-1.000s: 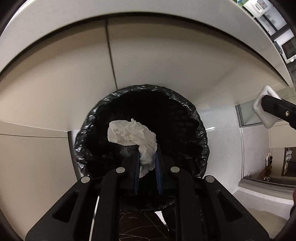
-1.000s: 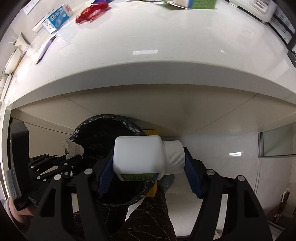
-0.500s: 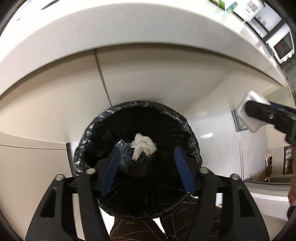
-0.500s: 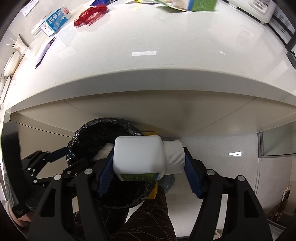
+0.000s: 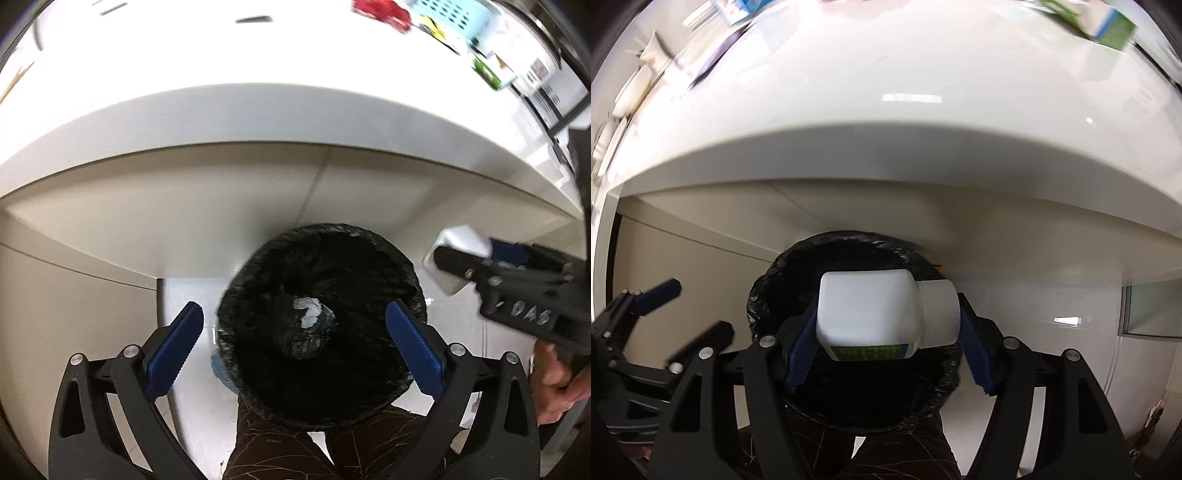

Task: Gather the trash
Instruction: 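Open the left tool to drop the tissue while the right tool drops the bottle into the bin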

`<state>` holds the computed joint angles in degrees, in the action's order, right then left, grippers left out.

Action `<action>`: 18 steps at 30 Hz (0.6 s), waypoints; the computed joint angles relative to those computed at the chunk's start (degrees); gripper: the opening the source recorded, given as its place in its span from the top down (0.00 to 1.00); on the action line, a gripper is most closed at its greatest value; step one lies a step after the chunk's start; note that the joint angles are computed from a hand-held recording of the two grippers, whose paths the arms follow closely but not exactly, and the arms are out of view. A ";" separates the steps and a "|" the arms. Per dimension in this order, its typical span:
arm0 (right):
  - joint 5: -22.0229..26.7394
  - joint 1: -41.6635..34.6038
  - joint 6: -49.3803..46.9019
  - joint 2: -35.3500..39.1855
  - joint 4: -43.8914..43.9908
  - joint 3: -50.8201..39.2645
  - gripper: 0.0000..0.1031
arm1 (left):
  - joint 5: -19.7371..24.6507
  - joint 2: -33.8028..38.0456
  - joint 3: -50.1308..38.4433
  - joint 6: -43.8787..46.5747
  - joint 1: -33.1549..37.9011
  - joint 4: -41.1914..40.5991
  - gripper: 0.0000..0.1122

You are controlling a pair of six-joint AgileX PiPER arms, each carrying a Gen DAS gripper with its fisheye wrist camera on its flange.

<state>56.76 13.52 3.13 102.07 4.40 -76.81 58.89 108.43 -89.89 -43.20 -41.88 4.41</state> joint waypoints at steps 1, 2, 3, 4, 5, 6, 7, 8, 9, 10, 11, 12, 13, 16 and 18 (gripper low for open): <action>-0.16 0.70 0.28 0.40 -0.08 -0.05 0.37 | -0.03 -0.57 0.64 -0.39 0.35 0.29 0.14; -0.37 1.33 0.54 0.72 -0.18 -0.01 0.37 | 0.06 -1.27 1.38 -0.81 0.69 0.60 0.14; -0.57 2.01 0.89 1.11 -0.29 0.05 0.37 | -0.02 -1.74 2.10 -1.02 1.07 0.65 0.14; -0.59 2.34 0.97 1.30 -0.28 0.09 0.37 | -0.18 -2.26 2.81 -1.07 1.48 0.55 0.14; -0.81 2.71 0.99 1.58 -0.26 0.26 0.37 | -0.29 -2.65 3.40 -1.14 1.78 0.61 0.14; -1.10 3.39 1.29 2.08 -0.53 0.41 0.37 | -0.19 -3.13 4.02 -0.97 2.16 0.61 0.14; -1.30 3.94 1.54 2.50 -0.92 0.45 0.37 | -0.08 -3.32 4.35 -0.75 2.46 0.51 0.14; -1.35 3.59 0.71 2.41 -0.97 0.85 0.37 | 0.25 -3.35 4.52 -0.69 2.61 0.56 0.14; -1.74 4.15 0.99 2.80 -1.45 1.10 0.37 | 0.60 -3.50 4.77 -0.49 2.78 0.52 0.14; -2.28 5.07 1.86 3.42 -1.78 1.21 0.37 | 0.63 -3.64 5.08 -0.16 3.05 0.23 0.14; -2.27 5.38 2.15 3.96 -1.78 0.86 0.37 | 0.48 -3.83 5.53 0.13 3.29 -0.03 0.14; -2.31 5.55 2.44 4.40 -1.72 0.74 0.37 | 0.69 -3.81 5.47 0.52 3.60 -0.19 0.14; -2.39 5.74 2.67 4.78 -1.73 0.55 0.37 | 0.72 -3.96 5.67 0.78 3.76 -0.20 0.14; -2.67 6.30 3.22 5.82 -1.93 -0.22 0.37 | 0.48 -4.79 6.77 1.37 4.27 -0.30 0.14; -3.58 6.73 3.76 6.58 -2.06 -0.18 0.36 | 0.76 -5.04 7.01 1.32 4.30 -0.28 0.14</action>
